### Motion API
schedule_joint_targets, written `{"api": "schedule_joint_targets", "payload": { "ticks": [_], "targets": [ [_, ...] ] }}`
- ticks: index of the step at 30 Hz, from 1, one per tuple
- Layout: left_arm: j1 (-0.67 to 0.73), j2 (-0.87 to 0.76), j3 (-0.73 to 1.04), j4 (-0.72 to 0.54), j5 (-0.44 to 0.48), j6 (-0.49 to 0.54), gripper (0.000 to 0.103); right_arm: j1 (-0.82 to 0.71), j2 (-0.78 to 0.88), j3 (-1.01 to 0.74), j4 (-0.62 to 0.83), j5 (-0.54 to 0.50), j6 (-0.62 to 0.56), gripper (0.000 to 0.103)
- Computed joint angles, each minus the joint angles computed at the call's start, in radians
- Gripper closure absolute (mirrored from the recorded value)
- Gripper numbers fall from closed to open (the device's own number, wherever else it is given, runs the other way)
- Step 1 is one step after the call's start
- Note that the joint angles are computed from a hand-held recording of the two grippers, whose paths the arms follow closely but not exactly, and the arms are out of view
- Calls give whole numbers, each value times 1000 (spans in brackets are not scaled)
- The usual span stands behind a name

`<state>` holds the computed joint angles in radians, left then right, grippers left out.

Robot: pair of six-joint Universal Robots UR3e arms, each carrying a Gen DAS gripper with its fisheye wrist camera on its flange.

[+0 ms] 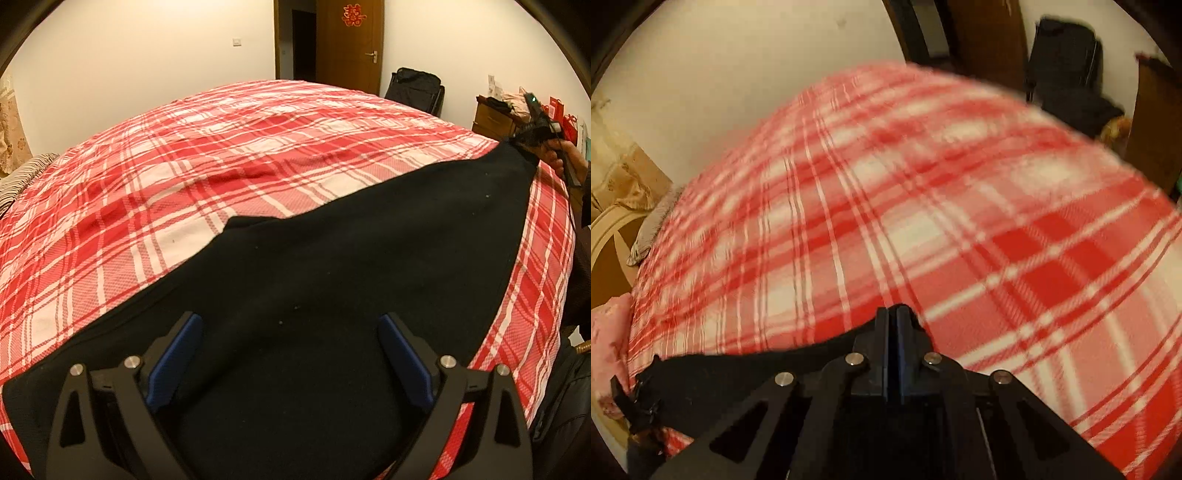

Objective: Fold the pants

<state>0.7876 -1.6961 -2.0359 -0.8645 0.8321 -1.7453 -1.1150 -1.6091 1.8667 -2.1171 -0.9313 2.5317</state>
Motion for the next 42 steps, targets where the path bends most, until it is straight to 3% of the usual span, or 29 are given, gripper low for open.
{"api": "schedule_joint_targets", "payload": {
  "ticks": [2,7,9,12,15,17,19,20,25,29,36,42],
  "targets": [
    [1,1,0,0,0,1,4,-11,-22,15,-11,29,-16,99],
    [4,4,-7,7,-2,2,4,51,64,3,-87,-108,12,98],
    [4,3,-6,4,-2,3,4,29,67,19,-100,-100,16,81],
    [4,6,-10,9,-2,2,3,-44,-38,92,-126,-78,23,78],
    [4,5,-8,4,-2,2,3,-157,-221,139,71,42,-107,78],
    [5,8,-10,4,-2,3,3,-185,-320,158,172,67,-178,78],
    [5,9,-11,5,-2,2,3,-224,-411,150,411,114,-343,78],
    [5,9,-11,5,-2,3,3,-219,-433,157,456,106,-379,78],
    [13,19,-24,17,-3,1,3,-127,-423,325,197,-62,-263,78],
    [28,34,-33,8,-5,0,3,-204,-442,336,287,-8,-322,78],
    [140,105,-71,-9,-25,24,3,-64,-548,327,223,-42,-247,78],
    [189,32,-49,61,18,-37,3,328,-398,295,62,-38,-119,77]
  ]
}}
